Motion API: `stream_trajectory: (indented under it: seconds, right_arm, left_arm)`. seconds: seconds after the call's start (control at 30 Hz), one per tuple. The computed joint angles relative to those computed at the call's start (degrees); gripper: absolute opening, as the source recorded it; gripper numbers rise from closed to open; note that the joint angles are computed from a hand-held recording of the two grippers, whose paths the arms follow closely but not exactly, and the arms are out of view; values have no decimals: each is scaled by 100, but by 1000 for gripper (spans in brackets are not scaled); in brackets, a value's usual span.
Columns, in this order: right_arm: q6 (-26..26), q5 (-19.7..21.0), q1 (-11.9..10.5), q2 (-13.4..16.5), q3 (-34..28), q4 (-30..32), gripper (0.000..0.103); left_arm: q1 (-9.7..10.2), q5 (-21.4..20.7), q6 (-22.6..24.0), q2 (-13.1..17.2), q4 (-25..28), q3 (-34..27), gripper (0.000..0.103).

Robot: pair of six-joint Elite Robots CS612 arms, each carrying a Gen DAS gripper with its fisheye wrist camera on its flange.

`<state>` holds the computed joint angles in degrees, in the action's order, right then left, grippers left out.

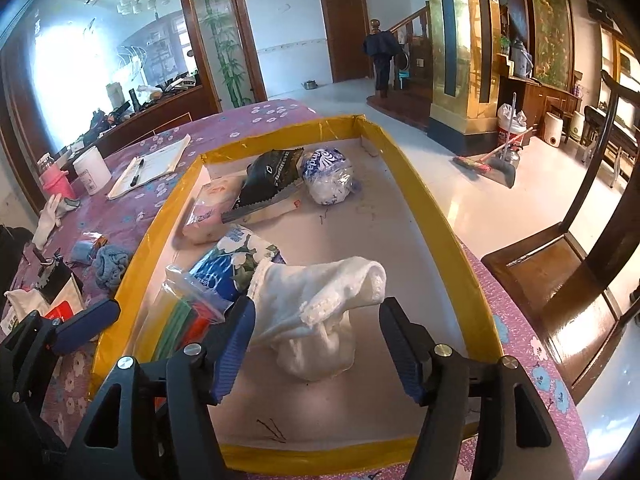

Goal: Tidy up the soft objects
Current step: 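Lower both held items into the tray and open both grippers, then move both grippers back over the pile of soft items on the table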

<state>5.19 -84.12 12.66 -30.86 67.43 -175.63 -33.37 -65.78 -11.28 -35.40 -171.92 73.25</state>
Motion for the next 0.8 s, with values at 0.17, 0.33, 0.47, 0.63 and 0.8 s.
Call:
stream_trajectory:
  seconds: [0.17, 0.33, 0.47, 0.63, 0.8]
  right_arm:
    - [-3, -19, 5, 3, -7, 0, 69]
    - [11, -5, 2, -4, 37, -101, 71]
    - [-11, 55, 3, -43, 167, -347, 78]
    - [-153, -8, 36, -107, 297, -514, 82]
    - [-155, -94, 36, -195, 421, -662, 82]
  left_arm:
    - [-14, 59, 36, -2, -51, 12, 78]
    - [-20, 86, 43, -10, -89, 30, 78]
    - [-32, 126, 84, -22, -158, 58, 78]
    - [-68, 198, 174, -53, -299, 127, 79]
    - [-101, 295, 289, -73, -553, 202, 82]
